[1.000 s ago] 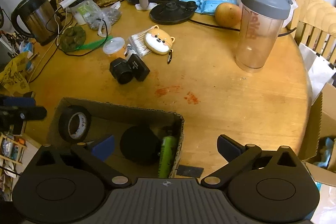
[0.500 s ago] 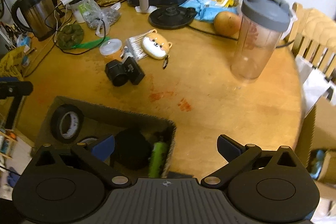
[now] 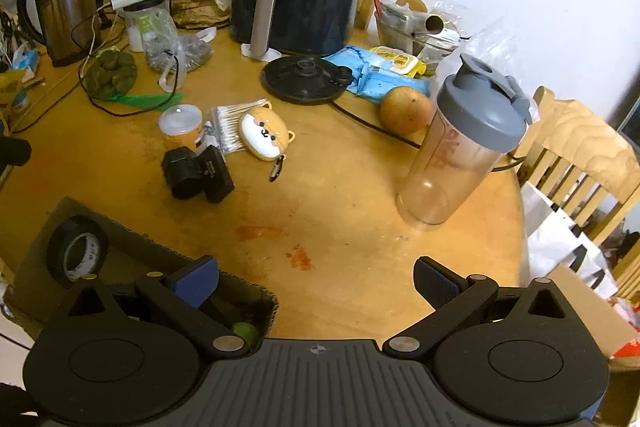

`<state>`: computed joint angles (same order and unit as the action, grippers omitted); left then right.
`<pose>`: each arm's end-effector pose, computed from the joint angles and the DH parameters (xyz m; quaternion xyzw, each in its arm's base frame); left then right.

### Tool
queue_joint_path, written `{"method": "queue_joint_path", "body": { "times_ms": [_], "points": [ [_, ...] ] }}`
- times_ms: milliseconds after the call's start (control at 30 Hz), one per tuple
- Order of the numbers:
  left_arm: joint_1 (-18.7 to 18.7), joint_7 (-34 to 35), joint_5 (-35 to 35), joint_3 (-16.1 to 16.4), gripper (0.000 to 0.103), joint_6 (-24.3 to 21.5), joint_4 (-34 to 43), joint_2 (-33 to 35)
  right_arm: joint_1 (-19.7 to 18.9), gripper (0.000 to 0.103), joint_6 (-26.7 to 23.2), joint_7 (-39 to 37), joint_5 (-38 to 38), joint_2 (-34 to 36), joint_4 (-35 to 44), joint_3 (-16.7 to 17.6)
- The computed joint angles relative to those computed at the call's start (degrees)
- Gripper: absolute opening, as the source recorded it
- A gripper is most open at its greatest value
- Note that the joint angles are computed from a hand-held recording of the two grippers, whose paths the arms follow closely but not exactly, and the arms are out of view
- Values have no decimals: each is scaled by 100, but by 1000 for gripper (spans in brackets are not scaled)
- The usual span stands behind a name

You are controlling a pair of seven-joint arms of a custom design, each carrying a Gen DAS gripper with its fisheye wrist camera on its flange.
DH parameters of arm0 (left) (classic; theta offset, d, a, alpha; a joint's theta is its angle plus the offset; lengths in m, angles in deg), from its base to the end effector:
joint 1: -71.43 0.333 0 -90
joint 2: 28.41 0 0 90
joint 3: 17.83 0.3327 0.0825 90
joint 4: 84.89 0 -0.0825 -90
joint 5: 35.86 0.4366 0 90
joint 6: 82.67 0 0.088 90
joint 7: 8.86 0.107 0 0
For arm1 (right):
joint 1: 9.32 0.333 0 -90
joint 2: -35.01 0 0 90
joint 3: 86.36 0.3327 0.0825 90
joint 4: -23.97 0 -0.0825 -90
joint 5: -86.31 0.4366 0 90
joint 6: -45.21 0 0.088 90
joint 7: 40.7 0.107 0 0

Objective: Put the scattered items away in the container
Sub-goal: 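Withdraw both open grippers from the box, left moving toward the white jar, then close the left gripper around the white round jar and lift it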

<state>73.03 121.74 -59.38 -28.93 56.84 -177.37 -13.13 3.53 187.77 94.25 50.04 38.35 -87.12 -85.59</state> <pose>0.7306 -0.1078 0.5364 -0.4345 0.8381 -0.2996 0.1383 0.6418 0.1583 0.5012 -0.6205 0.7088 -0.2967 0.1565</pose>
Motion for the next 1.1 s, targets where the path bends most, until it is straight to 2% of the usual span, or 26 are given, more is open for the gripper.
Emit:
{"method": "queue_joint_path", "body": {
  "times_ms": [333,533,700,1100],
  "points": [
    [-46,71,125,-71,72,-83,498,381,-124,103,188,-460,1226,100,67,-33],
    [-78,69,263,-139,72,-206,864,686,-94,103,310,-241,1248,91,62,-59],
    [-86,207,244,-241,72,-247,1192,973,-119,103,449,-310,1646,67,19,-31],
    [-245,393,632,-346,72,-587,2418,1957,-63,103,97,-118,1535,168,260,-46]
  ]
}}
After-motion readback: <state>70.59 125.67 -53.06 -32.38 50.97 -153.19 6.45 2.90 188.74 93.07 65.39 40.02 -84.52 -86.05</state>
